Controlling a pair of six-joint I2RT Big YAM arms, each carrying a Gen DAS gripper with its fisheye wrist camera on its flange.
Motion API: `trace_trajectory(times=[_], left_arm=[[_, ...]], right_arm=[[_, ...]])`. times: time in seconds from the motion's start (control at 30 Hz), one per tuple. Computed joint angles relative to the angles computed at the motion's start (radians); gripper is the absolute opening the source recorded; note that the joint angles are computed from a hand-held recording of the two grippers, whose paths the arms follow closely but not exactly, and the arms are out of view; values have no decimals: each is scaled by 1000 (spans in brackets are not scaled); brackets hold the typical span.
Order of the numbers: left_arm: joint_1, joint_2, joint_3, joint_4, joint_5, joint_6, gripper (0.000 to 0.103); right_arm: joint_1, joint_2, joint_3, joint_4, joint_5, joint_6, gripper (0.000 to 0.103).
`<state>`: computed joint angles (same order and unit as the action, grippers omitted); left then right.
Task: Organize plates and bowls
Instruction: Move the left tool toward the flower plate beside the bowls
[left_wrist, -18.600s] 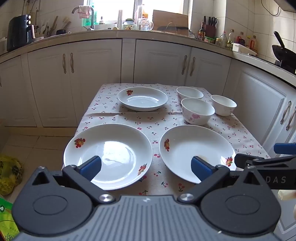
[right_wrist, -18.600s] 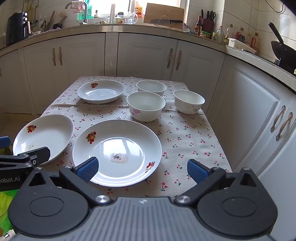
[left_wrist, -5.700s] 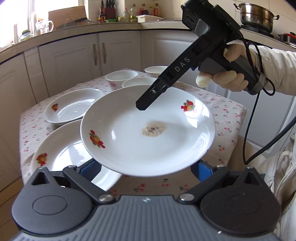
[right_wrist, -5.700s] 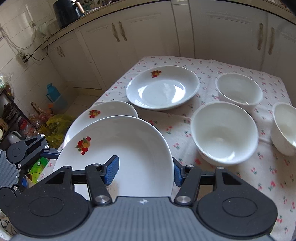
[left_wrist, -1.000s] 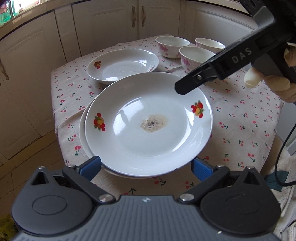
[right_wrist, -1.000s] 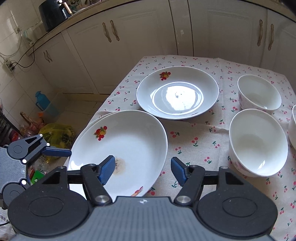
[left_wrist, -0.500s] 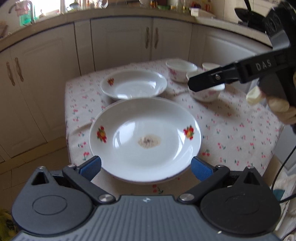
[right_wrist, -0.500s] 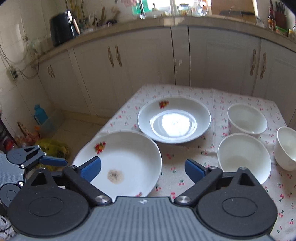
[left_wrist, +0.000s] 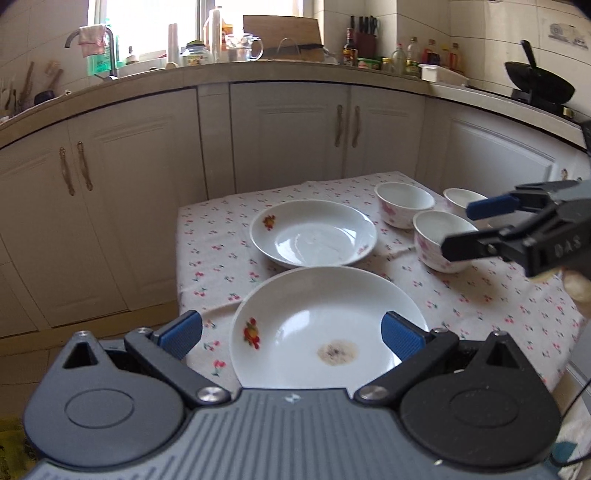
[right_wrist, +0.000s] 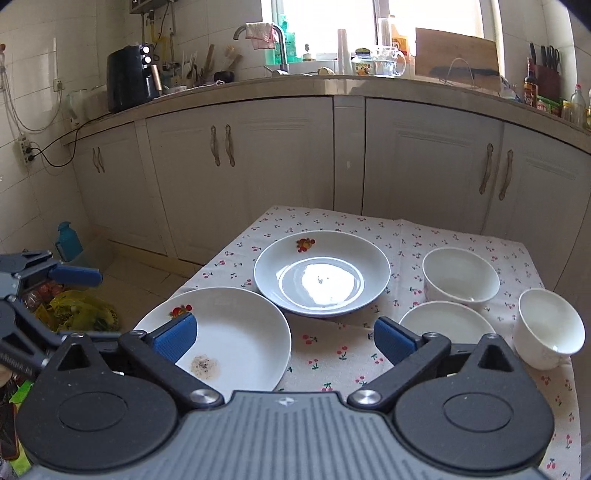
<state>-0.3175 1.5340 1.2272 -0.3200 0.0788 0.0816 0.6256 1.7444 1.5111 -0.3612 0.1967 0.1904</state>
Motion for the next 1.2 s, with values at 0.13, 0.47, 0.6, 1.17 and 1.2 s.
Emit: trace_trajectory(times=[0.13,0.47,0.6,1.17,1.2], left_arm=[[9,48,76,-17,-13,19,102],[19,256,356,-121,-3,53,102],[22,360,490,-187,11,47,102],[35,783,1131,-572,126,2,100],[34,791,1141,-577,127,10,100]], right_arm=[[-11,12,19,2,-10,-11,103],[-58,122,166,-42,-9,32,103],[-75,181,242,-82,-23,42,103],[-173,507,756,-479,-184,219,99],[-173,510,764,-488,-184,219,98]])
